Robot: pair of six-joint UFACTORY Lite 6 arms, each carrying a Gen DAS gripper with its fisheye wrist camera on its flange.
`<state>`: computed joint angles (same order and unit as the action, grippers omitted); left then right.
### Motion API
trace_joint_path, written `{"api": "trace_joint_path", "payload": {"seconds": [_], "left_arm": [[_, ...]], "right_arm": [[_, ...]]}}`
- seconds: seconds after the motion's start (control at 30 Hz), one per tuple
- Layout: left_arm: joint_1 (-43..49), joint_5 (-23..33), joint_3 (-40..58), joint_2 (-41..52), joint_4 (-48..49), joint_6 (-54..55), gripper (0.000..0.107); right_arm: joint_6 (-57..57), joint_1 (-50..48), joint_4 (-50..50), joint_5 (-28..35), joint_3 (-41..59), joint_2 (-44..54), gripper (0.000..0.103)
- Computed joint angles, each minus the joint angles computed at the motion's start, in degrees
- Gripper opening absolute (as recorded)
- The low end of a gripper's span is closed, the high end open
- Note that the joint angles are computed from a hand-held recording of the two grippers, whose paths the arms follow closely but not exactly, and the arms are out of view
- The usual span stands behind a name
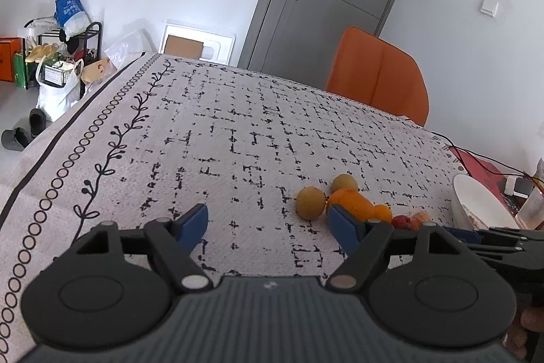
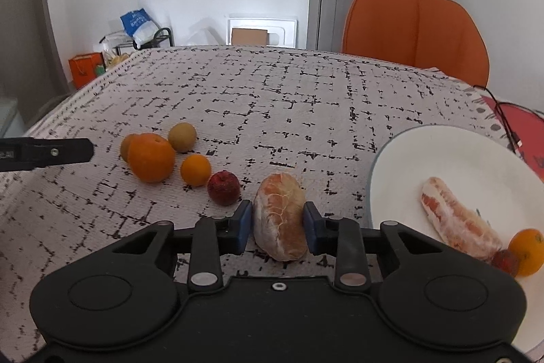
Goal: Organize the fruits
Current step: 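Close the right gripper on the peeled tangerine segment while left approaches the oranges, then lift the peeled tangerine with right while left closes on a yellow round fruit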
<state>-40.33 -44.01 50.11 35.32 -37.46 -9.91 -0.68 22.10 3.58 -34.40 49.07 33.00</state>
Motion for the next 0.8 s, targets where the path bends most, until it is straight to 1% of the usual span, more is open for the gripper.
{"api": "trace_joint_path", "payload": {"seconds": [0.07, 0.27, 0.4, 0.47, 0.57, 0.8], "left_arm": [[0.0, 0.6, 1.0, 0.6, -0.2, 0.5, 0.069], [0.0, 2.8, 5.1, 2.9, -1.2, 3.1, 0.059], [0.1, 4.3, 8.1, 4.8, -1.9, 4.8, 0.056], [0.1, 4.9, 9.6, 5.7, -2.5, 5.8, 0.052], [0.3, 5.8, 11.3, 6.8, -2.7, 6.6, 0.051], [0.4, 6.1, 14.7, 9.2, -3.6, 9.1, 0.049]], "right_arm": [[1.3, -0.4, -1.2, -0.7, -0.9, -0.7, 0.03], [5.6, -2.3, -5.6, -2.5, -3.3, -3.1, 0.028], [8.2, -3.6, -8.6, -3.6, -4.6, -4.4, 0.027], [9.3, -4.2, -9.9, -4.0, -4.9, -4.6, 0.026], [10.5, -4.7, -11.4, -4.0, -4.9, -4.7, 0.023], [12.0, -4.4, -13.4, -4.1, -5.3, -4.1, 0.022]]}}
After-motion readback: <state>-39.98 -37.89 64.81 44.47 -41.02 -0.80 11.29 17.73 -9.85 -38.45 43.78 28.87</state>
